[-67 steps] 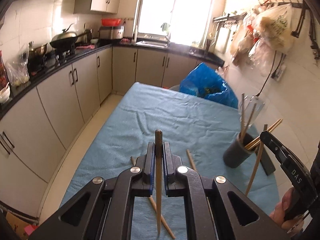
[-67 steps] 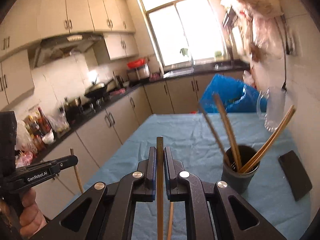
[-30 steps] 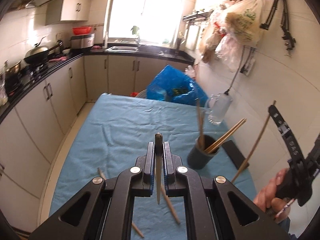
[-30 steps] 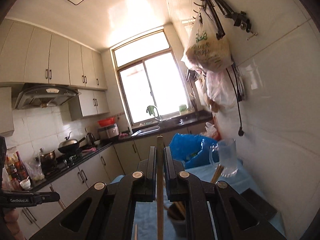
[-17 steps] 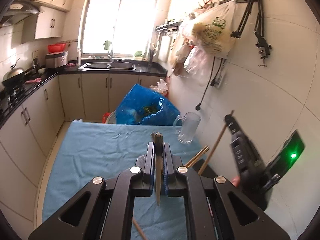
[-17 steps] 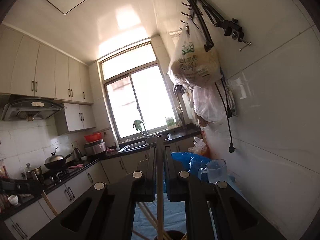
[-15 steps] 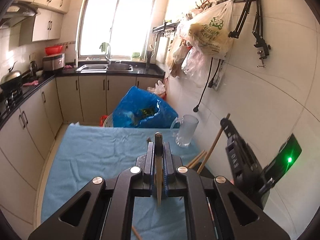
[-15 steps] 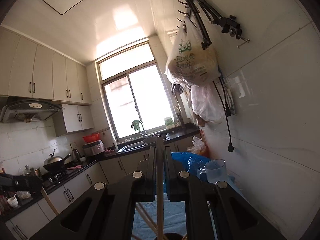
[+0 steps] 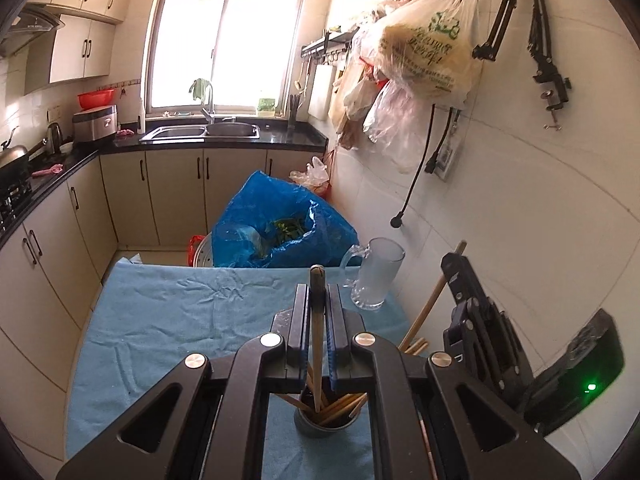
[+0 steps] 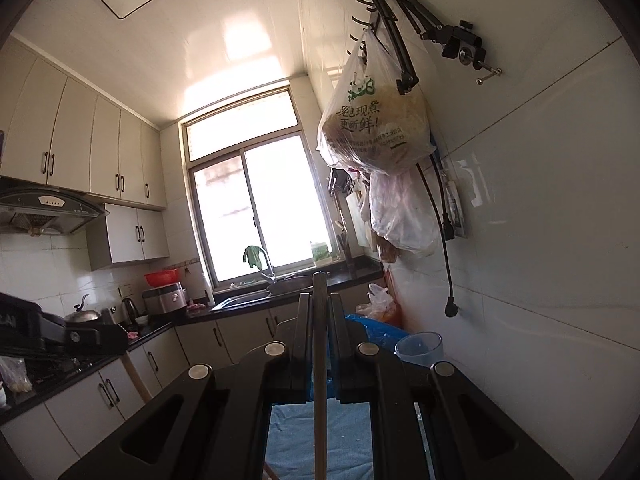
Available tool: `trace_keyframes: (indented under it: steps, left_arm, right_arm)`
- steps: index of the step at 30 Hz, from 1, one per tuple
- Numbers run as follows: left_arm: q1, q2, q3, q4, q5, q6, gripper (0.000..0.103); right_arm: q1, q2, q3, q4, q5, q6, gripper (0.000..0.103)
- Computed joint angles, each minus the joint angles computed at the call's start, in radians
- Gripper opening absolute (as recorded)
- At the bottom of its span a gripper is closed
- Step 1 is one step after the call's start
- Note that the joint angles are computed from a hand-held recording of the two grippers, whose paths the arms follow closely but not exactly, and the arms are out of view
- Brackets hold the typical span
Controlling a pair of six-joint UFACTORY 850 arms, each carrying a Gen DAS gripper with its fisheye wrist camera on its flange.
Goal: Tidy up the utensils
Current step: 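Carry both upright chopsticks over the black holder and lower them in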
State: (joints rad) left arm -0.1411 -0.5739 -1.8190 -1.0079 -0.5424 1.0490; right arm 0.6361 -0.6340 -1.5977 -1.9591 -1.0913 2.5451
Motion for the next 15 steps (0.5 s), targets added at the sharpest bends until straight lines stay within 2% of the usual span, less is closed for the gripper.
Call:
trace_keyframes:
  steps: [9,15]
  left_arm:
    - [-0.005,-0.085,-0.073,0.051,-0.023,-0.044,0.007]
    - [-0.010,-0.129,-0.117,0.152,-0.035,-0.140,0.007]
  right_arm:
    - [-0.028,-0.029,-0.015,0.009,0.066,0.020,0.008]
    - [-0.032,-0.019,0.008,0.021,0.100,0.022,0.009]
